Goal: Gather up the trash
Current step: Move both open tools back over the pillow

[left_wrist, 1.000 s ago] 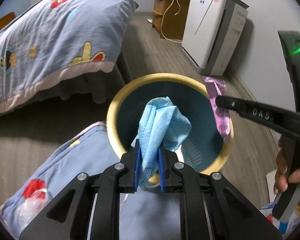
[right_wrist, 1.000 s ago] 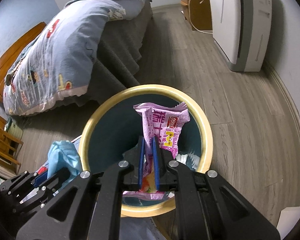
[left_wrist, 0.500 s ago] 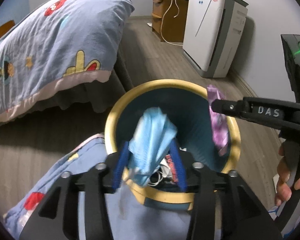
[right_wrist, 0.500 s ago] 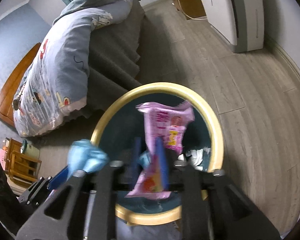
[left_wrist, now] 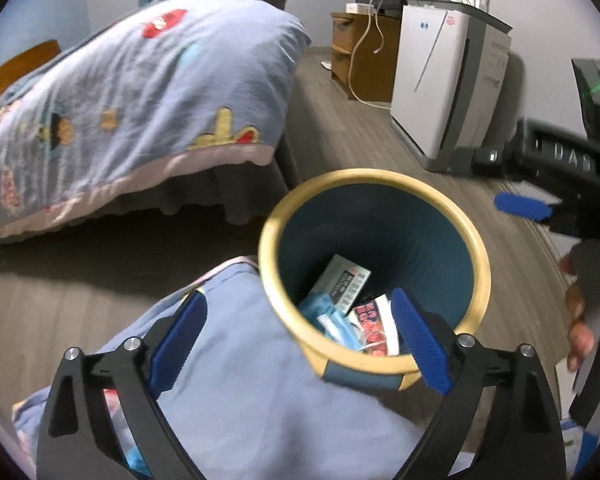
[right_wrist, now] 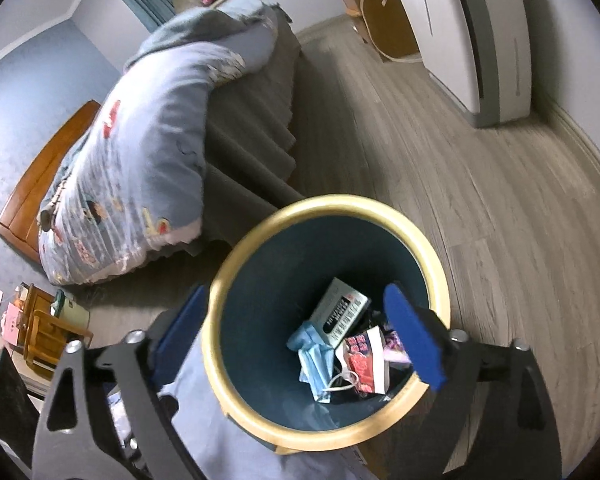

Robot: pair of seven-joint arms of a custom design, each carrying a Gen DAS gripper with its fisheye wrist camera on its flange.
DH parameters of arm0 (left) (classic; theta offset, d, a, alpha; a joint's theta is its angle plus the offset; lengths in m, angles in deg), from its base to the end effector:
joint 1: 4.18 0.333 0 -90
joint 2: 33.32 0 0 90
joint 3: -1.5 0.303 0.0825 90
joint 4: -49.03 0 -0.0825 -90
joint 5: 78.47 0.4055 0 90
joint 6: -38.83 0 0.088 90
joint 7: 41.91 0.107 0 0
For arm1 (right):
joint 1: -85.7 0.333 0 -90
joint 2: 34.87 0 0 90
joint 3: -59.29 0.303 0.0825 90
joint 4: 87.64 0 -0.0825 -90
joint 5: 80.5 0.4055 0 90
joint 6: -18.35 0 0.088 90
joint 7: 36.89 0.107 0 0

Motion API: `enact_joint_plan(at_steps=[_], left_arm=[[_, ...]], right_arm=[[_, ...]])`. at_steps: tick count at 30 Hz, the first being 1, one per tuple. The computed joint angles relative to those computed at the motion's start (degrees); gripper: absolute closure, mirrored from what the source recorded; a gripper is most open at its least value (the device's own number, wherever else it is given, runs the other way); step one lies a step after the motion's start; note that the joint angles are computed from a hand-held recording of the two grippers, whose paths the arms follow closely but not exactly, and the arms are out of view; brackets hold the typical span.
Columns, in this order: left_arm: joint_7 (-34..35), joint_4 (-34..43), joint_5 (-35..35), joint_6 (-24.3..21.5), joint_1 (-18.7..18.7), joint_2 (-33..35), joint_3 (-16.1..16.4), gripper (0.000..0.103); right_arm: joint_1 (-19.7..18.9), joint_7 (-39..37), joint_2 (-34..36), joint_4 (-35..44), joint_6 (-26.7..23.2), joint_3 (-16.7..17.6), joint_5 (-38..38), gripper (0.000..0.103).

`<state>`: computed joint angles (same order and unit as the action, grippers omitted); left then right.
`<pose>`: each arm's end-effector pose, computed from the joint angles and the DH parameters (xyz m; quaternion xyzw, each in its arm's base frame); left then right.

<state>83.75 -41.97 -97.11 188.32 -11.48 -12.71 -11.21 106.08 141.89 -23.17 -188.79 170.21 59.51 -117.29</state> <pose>0.6906 -0.2207 0.4883 -0.3914 0.8480 -0.3192 0.1606 0.6323 0.2548 0.4988 -0.3779 0.8382 -0.1762 0.3516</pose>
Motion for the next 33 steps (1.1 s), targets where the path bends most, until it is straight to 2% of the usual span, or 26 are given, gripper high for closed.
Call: enact_joint_plan(at_steps=[2, 7, 12, 15, 18, 21, 26, 31, 33], left_arm=[[1.14, -2.08, -1.14, 0.06, 0.94, -2.11, -0.19, 0.01], [3.71, -7.17, -5.35, -0.88, 3.12, -7.9, 0.22, 0.009], [7.94, -12.87, -11.22, -2.61, 5.41, -14.94, 2.18, 0.009], [9.4, -15.6, -12.25, -3.0, 6.15, -18.27, 4.02, 0.009], [10.53, -17.47, -13.16, -3.97, 7.23, -20.91, 5.97, 0.009], [11.95, -19.63, -14.62, -4.58, 8.54, -23.4, 7.85, 0.008], [11.22, -24.18, -15.22, -2.55, 10.71, -26.58, 10.28, 0.008], [8.48, -24.94, -14.51, -3.59, 12.66, -26.53, 11.83, 0.008], [9.6, -25.44, -14.06, -1.81, 13.33, -26.27, 12.13, 0.008]], right_arm=[[1.1, -1.91, -0.12, 1.95, -4.89, 0.56, -0.97, 0.006], [3.79, -8.77, -0.28, 6.47, -15.79, 2.43, -3.0, 0.006], [6.83, -8.04, -0.63, 9.49, -21.97, 3.77, -5.37, 0.006], [8.78, -9.03, 0.89, 12.94, -25.63, 4.64, -6.35, 0.006], [10.73, -10.96, 2.67, 16.04, -27.43, 5.08, -6.51, 0.006], [12.89, -11.65, 3.88, 18.11, -27.13, 5.26, -6.9, 0.006], [15.62, -11.88, 5.48, 20.36, -26.78, 5.24, -6.58, 0.006], [18.15, -14.72, 8.58, 24.25, -29.97, 5.1, -4.75, 0.006], [18.98, -15.32, 10.06, 25.89, -30.53, 4.94, -3.84, 0.006]])
